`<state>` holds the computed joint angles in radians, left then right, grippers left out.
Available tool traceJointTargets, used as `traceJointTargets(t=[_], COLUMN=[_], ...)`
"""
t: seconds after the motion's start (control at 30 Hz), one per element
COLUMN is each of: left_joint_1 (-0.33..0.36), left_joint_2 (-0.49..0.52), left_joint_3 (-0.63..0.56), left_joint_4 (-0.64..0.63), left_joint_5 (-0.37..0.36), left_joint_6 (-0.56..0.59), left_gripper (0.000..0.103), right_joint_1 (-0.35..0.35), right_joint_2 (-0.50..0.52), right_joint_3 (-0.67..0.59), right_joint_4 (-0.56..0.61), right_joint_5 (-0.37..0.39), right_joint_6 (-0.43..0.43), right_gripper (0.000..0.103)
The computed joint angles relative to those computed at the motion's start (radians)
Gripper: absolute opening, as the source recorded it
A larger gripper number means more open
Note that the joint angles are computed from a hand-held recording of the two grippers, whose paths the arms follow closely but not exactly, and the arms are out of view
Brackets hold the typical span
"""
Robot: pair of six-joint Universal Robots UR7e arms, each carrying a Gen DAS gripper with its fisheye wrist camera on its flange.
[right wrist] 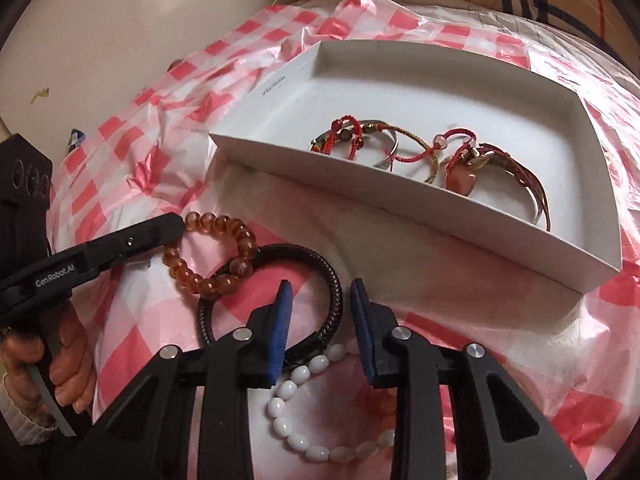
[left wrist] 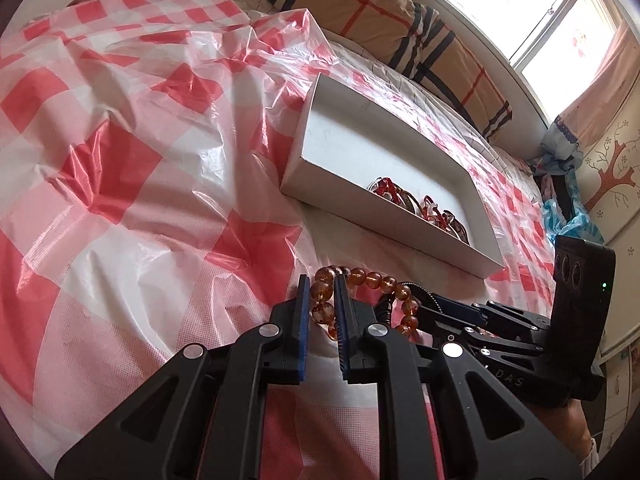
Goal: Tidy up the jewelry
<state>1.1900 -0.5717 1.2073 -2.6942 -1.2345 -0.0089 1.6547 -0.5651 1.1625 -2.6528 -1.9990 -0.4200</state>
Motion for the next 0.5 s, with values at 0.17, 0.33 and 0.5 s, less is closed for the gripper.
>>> traceJointTargets(t=[0.17, 0.33, 0.5], left_joint_1=[-0.013, -0.033, -0.054], left_joint_2=[0.000, 0.014, 0.026], left_joint_3=[0.014, -0.002, 0.005], left_joint_4=[-0.016, 0.019, -0.036], left_joint_5=[0.038, 0.084, 0.161], left_joint_6=[0.046, 0.118, 0.189], left_gripper=[0.013, 0.026, 0.027], right_joint_1=[0.008, -0.014, -0.012], right_joint_2=[-0.038, -0.090, -0.074], right_joint_3=[0.092, 0.174, 0.142], right_joint_4=[-0.133, -0.227, -0.193], right_joint_5=[-0.091, -0.107, -0.112], right_joint_6=[0.000, 0.077, 0.057], right_gripper=[0.009, 0.009, 0.009])
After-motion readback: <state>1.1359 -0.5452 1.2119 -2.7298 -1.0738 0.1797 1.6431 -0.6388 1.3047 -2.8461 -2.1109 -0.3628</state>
